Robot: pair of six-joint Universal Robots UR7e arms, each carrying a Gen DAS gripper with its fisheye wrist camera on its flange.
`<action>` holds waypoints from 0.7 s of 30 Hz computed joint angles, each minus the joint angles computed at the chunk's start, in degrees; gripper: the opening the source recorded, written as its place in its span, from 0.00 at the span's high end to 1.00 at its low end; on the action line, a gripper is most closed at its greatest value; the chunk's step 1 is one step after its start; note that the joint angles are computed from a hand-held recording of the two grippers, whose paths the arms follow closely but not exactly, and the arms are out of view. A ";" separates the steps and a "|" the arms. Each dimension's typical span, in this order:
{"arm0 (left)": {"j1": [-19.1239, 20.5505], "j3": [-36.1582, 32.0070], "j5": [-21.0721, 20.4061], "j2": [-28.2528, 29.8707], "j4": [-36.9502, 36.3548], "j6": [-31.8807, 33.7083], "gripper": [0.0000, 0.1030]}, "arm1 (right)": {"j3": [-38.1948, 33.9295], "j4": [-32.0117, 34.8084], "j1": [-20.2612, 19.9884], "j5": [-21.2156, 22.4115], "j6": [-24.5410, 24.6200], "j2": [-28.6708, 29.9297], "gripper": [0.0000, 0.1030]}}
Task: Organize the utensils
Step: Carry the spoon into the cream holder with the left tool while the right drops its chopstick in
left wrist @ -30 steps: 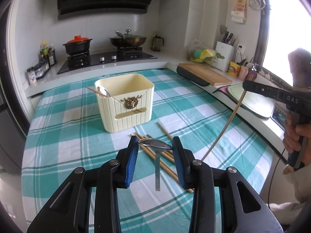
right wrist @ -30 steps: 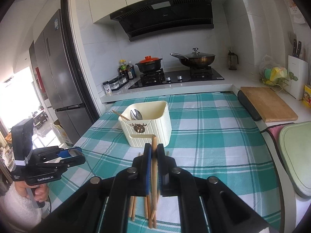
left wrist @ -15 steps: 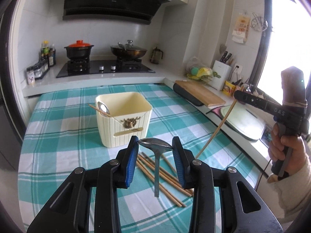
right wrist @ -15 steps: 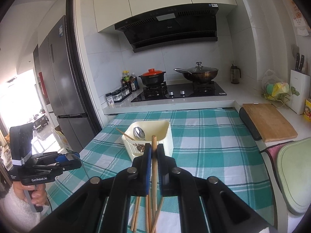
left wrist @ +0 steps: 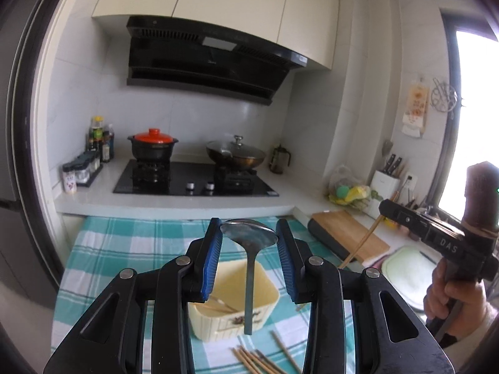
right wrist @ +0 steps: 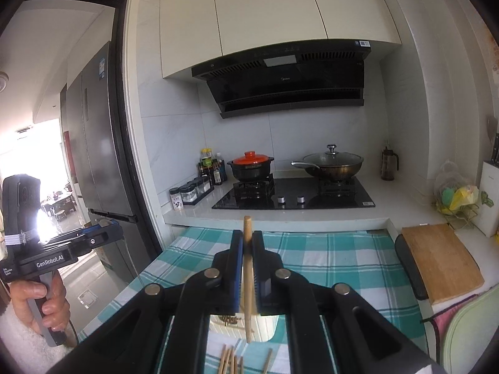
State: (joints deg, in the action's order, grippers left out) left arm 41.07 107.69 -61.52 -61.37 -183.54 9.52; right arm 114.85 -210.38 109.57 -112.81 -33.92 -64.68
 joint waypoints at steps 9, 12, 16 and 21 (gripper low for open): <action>4.56 -10.13 0.26 11.93 -3.45 2.14 0.66 | -8.87 -1.92 -3.87 6.55 -4.37 8.77 0.94; 6.22 -12.35 0.46 15.02 -3.19 2.22 0.66 | -10.52 -1.46 -5.75 7.61 -6.02 11.12 0.94; 8.39 -15.99 0.96 17.87 3.63 0.33 0.66 | -13.66 8.99 -7.61 5.13 -3.15 12.59 0.94; 10.25 -21.02 2.20 20.57 17.18 -4.56 0.65 | -19.28 21.03 -9.23 0.77 0.56 15.33 0.94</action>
